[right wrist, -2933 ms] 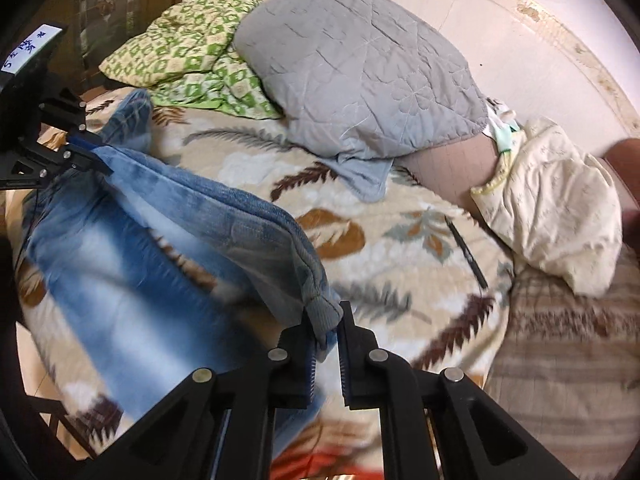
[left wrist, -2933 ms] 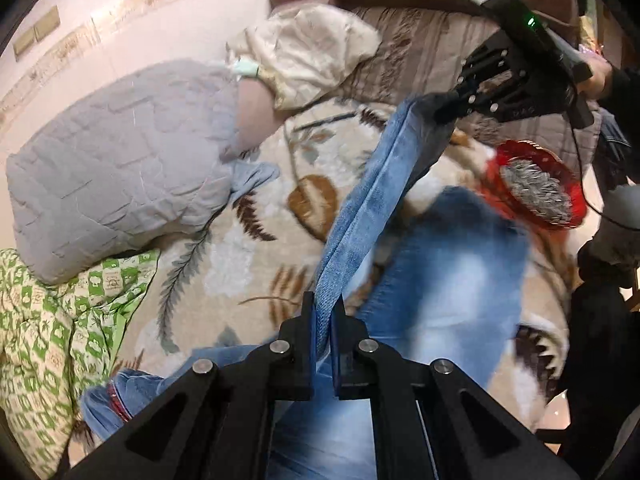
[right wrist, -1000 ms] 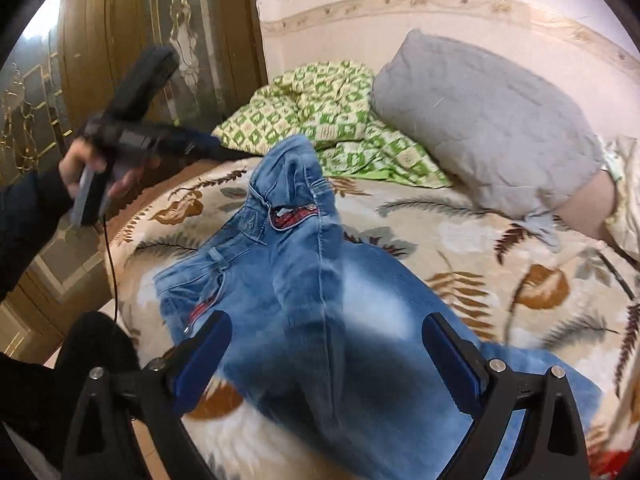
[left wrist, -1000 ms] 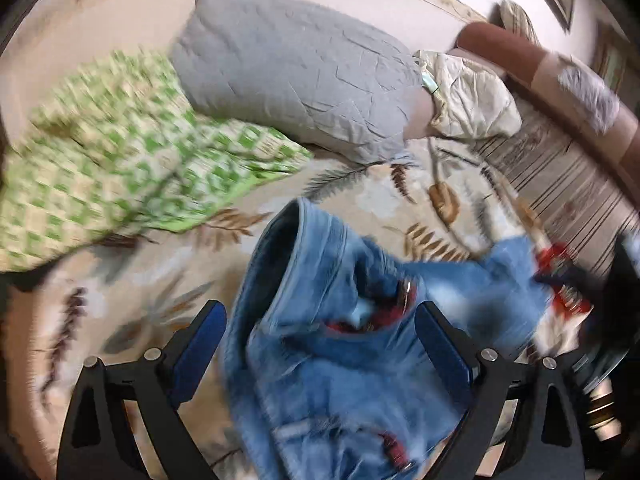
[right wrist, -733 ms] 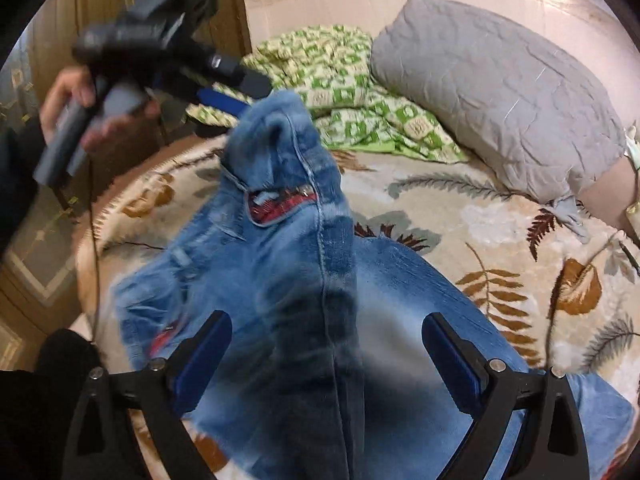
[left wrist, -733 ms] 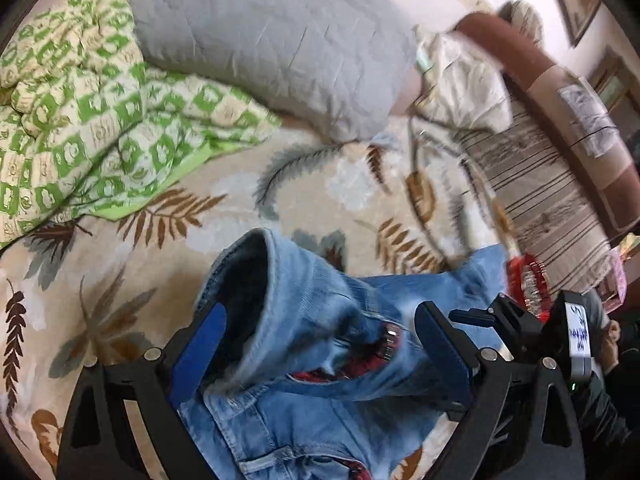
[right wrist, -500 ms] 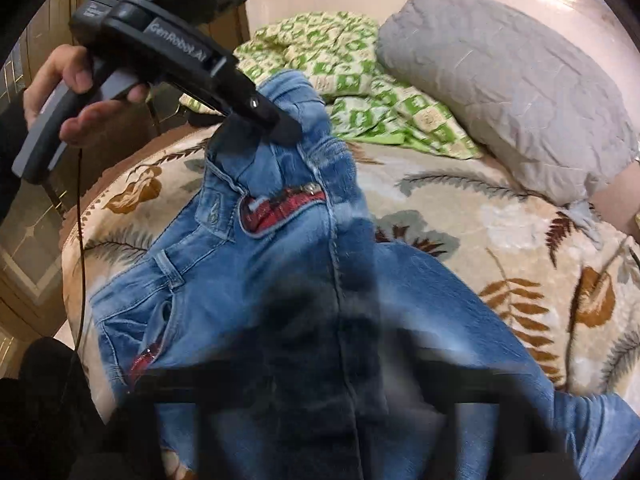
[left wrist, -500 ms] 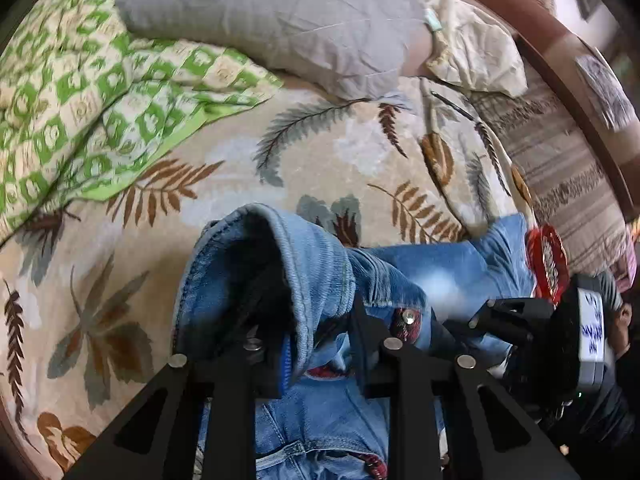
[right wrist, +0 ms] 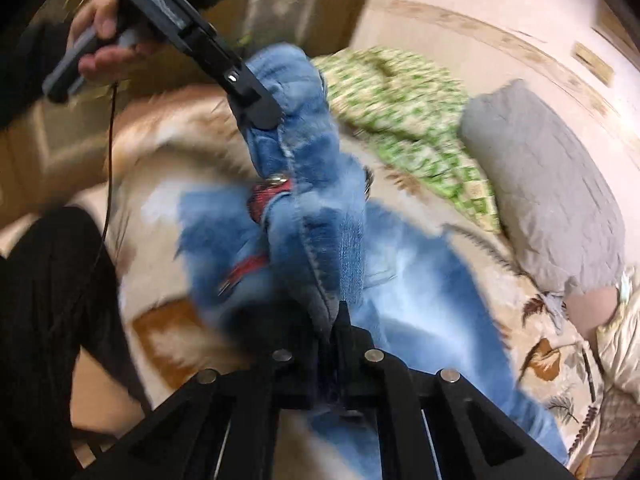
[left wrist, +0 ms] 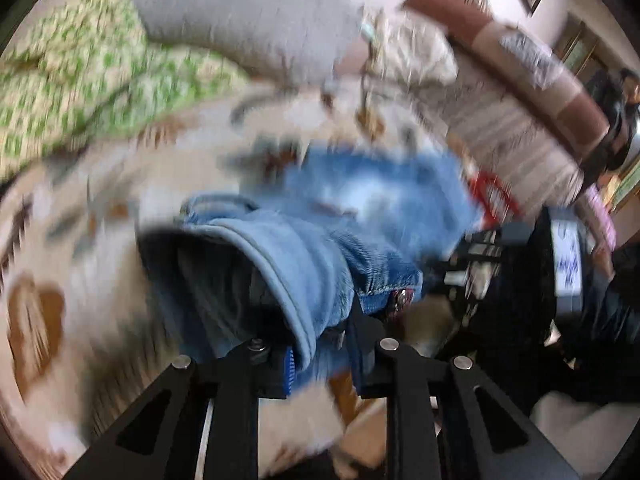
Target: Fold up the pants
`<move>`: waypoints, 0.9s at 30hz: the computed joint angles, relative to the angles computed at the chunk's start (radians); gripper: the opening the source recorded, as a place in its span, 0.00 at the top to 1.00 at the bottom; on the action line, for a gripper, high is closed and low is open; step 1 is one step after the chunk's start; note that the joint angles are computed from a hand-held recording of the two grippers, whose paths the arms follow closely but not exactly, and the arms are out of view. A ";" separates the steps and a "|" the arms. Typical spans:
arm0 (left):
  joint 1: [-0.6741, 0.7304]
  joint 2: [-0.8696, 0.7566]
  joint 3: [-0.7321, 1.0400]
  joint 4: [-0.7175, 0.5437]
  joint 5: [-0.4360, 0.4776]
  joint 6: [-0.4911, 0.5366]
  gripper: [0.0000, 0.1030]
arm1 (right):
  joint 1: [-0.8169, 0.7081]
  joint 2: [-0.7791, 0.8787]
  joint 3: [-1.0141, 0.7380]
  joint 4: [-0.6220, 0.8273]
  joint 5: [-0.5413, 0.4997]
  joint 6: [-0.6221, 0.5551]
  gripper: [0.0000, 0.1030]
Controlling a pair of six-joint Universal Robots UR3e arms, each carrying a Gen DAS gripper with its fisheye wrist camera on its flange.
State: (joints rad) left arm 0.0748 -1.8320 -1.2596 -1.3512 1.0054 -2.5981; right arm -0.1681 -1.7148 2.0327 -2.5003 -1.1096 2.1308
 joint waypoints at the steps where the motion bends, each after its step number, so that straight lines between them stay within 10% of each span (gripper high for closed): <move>1: 0.000 0.024 -0.102 0.064 0.023 -0.007 0.79 | 0.024 0.016 0.043 -0.056 -0.028 0.014 0.94; 7: 0.031 0.036 -0.396 0.364 0.008 -0.087 0.74 | 0.065 0.057 0.157 -0.259 -0.097 0.088 0.83; 9: 0.050 0.092 -0.449 0.397 -0.005 -0.094 0.48 | 0.039 0.003 0.159 -0.201 -0.085 0.086 0.68; 11: 0.079 0.182 -0.493 0.408 0.003 -0.096 0.12 | -0.020 -0.091 0.206 -0.190 -0.025 0.091 0.05; 19: 0.089 0.341 -0.534 0.646 0.042 -0.272 0.06 | -0.517 -0.485 0.262 0.274 0.354 0.138 0.03; 27: -0.287 0.077 -0.323 0.919 0.301 -0.420 0.05 | -1.058 -0.591 0.208 0.991 0.546 0.161 0.02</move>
